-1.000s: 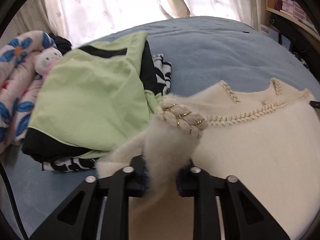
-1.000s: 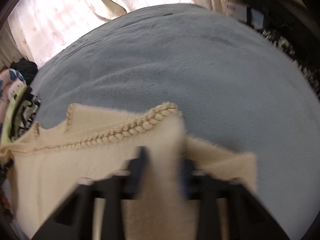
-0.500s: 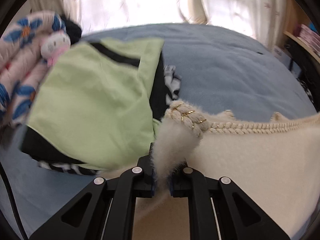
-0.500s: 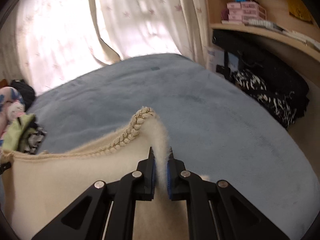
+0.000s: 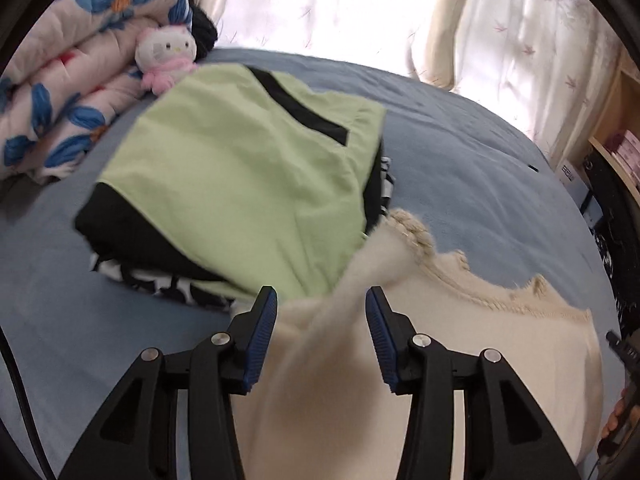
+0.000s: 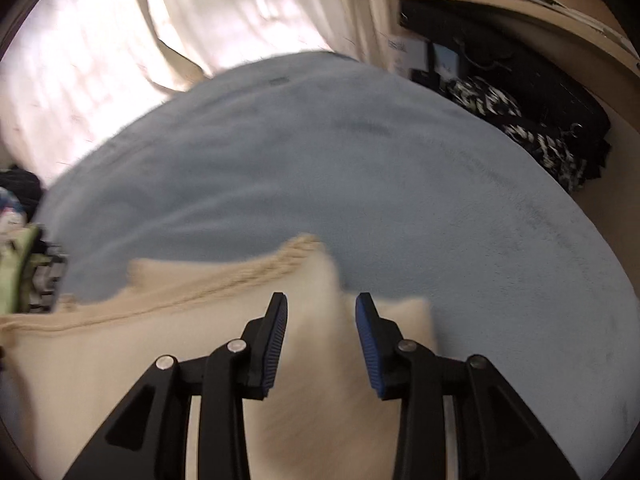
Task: Fold large clothes
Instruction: 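Lay the folded hem down near the collar and open both tools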
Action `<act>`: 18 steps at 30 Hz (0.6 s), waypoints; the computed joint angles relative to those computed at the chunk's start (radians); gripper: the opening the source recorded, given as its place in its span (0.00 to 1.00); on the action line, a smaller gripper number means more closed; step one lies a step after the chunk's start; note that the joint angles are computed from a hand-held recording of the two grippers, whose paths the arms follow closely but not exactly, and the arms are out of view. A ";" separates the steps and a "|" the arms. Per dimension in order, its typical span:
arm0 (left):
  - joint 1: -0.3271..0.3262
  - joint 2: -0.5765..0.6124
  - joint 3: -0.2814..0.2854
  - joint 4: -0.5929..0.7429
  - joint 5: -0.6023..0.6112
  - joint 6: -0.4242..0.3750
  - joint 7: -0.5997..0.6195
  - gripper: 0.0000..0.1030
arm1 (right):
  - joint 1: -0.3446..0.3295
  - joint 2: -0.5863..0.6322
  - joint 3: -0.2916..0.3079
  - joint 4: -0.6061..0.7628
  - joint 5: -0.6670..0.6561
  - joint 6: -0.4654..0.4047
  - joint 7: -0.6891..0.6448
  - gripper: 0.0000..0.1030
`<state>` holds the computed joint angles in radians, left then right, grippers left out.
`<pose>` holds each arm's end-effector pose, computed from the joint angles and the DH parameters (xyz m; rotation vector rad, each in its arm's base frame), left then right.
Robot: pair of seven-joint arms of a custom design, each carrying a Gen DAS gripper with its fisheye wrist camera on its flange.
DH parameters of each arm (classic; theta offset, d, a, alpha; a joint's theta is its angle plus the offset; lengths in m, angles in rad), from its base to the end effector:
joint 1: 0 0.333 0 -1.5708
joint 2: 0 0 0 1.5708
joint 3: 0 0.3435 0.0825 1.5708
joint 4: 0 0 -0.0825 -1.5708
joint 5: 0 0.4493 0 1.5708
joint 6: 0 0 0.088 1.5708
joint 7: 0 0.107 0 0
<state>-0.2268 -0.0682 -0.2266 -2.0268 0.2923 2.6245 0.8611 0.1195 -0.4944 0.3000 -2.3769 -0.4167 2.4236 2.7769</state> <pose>0.5722 -0.2898 0.5558 -1.9213 1.8341 -0.8240 0.4498 0.2150 0.5579 -1.2673 2.2299 -0.6415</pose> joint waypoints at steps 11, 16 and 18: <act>-0.096 -0.126 -0.137 -0.173 0.118 0.095 -0.187 0.45 | 0.191 0.159 0.107 0.109 0.038 0.155 -0.061 0.35; -0.150 -0.091 -0.132 -0.195 0.112 -0.035 -0.239 0.45 | 0.251 0.156 0.085 0.044 0.011 0.136 -0.025 0.35; -0.149 -0.133 -0.119 -0.252 0.135 0.003 -0.257 0.45 | 0.263 0.088 0.072 -0.018 0.028 0.130 -0.036 0.35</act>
